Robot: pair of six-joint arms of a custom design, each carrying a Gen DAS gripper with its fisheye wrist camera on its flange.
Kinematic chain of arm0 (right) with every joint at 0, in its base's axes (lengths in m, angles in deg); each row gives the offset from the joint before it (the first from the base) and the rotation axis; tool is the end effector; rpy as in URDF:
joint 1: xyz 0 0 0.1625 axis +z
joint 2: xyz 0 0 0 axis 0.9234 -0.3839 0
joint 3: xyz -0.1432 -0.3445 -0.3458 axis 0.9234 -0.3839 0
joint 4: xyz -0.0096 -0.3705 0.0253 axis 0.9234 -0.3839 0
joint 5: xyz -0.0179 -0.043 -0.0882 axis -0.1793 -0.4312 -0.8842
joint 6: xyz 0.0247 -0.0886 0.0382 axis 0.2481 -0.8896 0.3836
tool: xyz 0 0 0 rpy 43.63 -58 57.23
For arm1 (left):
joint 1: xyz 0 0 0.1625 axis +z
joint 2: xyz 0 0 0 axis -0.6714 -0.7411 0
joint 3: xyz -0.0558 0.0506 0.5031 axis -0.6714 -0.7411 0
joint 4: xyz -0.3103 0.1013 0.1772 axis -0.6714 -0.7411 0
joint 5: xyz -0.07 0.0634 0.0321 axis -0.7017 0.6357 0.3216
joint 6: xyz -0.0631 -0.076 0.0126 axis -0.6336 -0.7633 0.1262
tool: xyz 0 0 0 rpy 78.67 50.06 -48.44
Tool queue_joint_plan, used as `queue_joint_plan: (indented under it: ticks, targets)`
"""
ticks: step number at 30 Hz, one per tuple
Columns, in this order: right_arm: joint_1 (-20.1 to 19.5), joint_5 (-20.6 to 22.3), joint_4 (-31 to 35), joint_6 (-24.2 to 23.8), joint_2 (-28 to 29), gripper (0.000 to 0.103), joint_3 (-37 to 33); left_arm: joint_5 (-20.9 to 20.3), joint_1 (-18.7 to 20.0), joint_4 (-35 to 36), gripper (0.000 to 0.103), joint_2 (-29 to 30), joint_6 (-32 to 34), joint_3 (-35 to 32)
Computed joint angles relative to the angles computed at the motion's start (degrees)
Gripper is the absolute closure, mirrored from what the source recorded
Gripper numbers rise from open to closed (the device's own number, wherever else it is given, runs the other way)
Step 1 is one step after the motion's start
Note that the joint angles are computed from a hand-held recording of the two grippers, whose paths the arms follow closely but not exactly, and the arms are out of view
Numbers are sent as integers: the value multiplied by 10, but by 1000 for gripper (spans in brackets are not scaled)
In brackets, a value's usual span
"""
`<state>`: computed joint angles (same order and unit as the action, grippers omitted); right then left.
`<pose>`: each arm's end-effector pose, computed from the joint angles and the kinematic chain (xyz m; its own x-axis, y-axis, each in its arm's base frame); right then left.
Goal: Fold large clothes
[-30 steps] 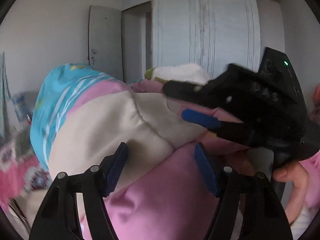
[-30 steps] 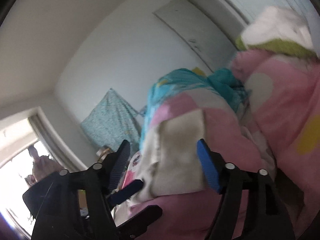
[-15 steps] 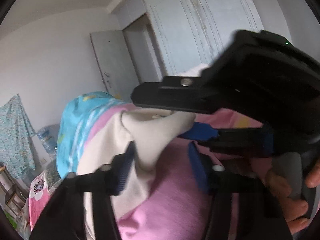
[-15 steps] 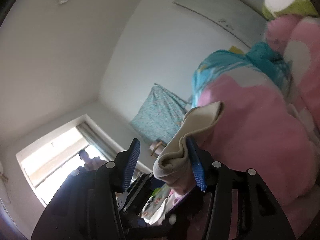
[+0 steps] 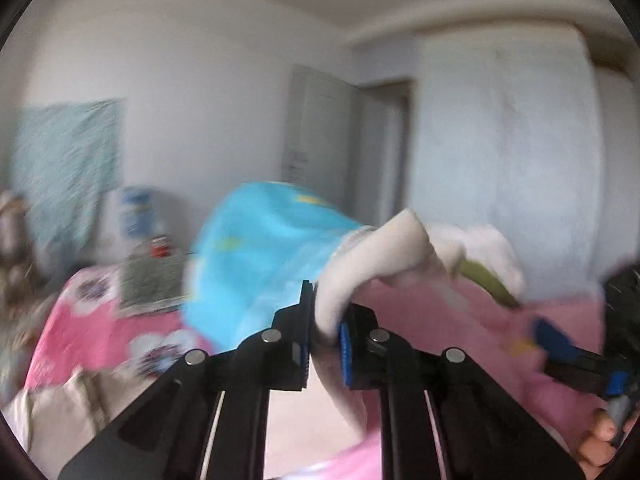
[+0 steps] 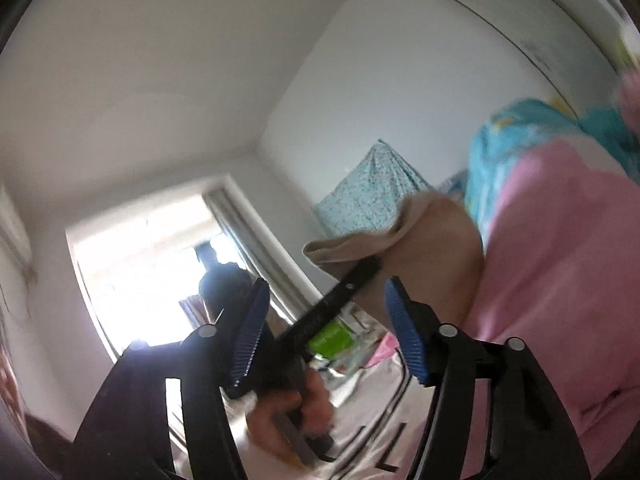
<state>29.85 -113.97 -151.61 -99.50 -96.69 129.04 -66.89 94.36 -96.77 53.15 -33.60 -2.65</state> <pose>0.2761 -0.7020 0.4472 -0.7430 -0.6682 -0.0386 -0.2855 0.3685 -0.8847 -0.4024 -0.8189 0.3411 -0.7668 0.2851 -0.5751 0.6376 0.2358 -0.7334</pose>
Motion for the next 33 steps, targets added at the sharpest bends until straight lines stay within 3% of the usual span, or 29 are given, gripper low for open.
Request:
queue_joint_plan:
  ticks: [3, 6, 9, 11, 13, 17, 19, 21, 24, 25, 27, 30, 33]
  targets:
    - [22, -31, 42, -24, 3, 38, -3, 31, 29, -60, 92, -69, -62, 87]
    - [47, -97, 77, -7, 19, 37, -10, 77, 66, -117, 92, -123, -111, 168]
    - [67, -186, 141, 89, 49, 37, -28, 105, 114, -139, 92, -167, -175, 250]
    - [68, -193, 177, 146, 85, 37, -39, 116, 142, -134, 92, -180, -213, 287]
    - [74, -238, 168, 146, 123, 39, -51, 118, 166, -120, 92, -180, -243, 298]
    - [76, -334, 25, 133, 218, 40, -95, 109, 201, -115, 91, -174, -306, 318]
    - [77, -402, 1, 101, 279, 40, -163, 126, 202, -115, 89, -178, -338, 335]
    - [78, -462, 66, 65, 335, 41, -272, 129, 203, -110, 85, -187, -362, 347]
    - [70, -470, 196, 50, 393, 45, -396, 130, 212, -79, 55, -206, -379, 358]
    - [68, -474, 213, 44, 398, 48, -406, 123, 215, -77, 45, -217, -386, 369]
    - [60, -460, 214, 13, 385, 48, -389, 79, 226, -86, 37, -240, -400, 390]
    - [52, -488, 232, -22, 372, 50, -373, -24, 257, -111, 29, -268, -475, 411]
    - [38, -464, 248, 29, 364, 65, -363, -143, 301, -94, 30, -271, -580, 389]
